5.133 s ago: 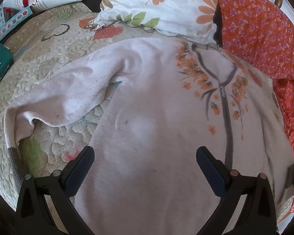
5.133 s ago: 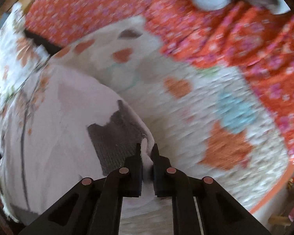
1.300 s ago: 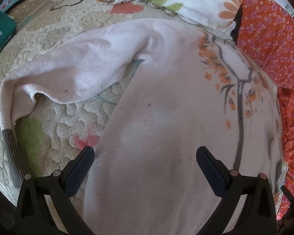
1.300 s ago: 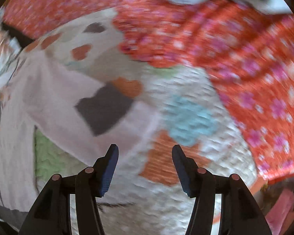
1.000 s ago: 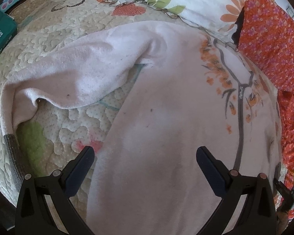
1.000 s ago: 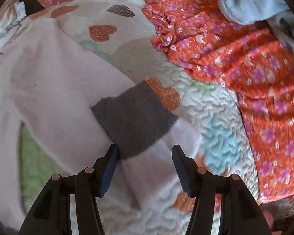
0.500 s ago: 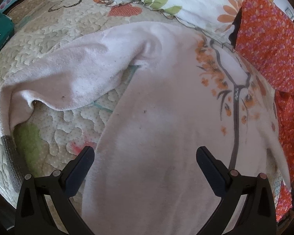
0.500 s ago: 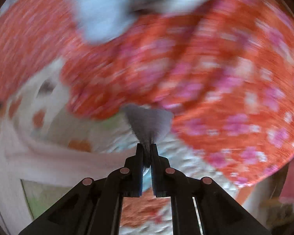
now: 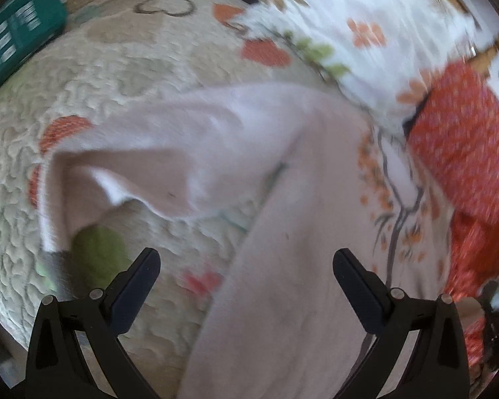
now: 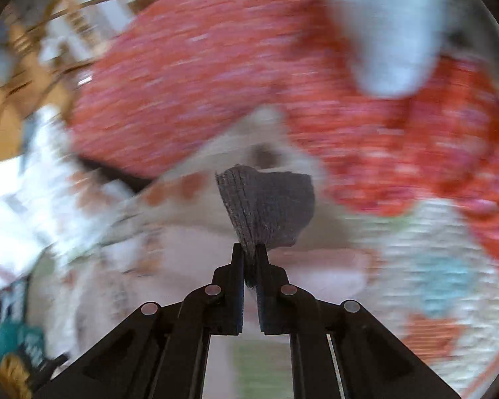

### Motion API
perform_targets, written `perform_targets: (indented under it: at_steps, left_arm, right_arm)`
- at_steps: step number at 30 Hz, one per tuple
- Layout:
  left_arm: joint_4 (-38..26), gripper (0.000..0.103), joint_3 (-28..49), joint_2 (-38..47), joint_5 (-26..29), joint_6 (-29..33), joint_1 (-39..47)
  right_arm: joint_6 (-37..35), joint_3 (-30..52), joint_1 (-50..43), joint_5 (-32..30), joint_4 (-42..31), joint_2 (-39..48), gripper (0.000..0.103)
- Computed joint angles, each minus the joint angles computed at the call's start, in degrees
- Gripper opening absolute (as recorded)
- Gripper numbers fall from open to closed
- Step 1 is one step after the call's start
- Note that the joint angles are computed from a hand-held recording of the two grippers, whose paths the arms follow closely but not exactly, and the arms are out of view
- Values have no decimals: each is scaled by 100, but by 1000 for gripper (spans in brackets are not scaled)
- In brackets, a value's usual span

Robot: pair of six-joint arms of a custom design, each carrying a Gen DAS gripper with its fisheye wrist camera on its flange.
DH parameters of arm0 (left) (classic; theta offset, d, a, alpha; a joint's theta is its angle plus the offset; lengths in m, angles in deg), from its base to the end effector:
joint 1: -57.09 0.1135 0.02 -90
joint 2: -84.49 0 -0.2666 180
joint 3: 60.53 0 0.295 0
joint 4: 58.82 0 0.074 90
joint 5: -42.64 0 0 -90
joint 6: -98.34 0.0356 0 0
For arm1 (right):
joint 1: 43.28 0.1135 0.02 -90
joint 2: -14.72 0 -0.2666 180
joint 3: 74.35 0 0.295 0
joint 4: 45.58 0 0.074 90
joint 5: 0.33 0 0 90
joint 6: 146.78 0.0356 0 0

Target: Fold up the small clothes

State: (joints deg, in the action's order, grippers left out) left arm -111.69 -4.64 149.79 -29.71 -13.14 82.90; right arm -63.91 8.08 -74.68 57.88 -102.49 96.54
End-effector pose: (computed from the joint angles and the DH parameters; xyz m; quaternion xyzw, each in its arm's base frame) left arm 0.2296 0.0991 0.2119 -0.3511 0.8936 -0.1399 0.2422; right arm 0.2956 -0.1585 0.2938 0.1159 0.9166 0.1555 0.3497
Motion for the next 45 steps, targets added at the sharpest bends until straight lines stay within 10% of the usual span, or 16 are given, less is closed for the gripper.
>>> perform_targets:
  at_steps: [16,33,45]
  left_arm:
    - [-353,103,642,102,792,557,2143]
    - [-464,103,861,380,1060,677,2720]
    - [-219,103,1295,733,975,487,4918]
  right_arm:
    - [1470,-359,5669,2001,1706,1428,7]
    - [1325,393,7220,1907,1675,2908,23]
    - [1266,92,8127,2003,1790,2392,39]
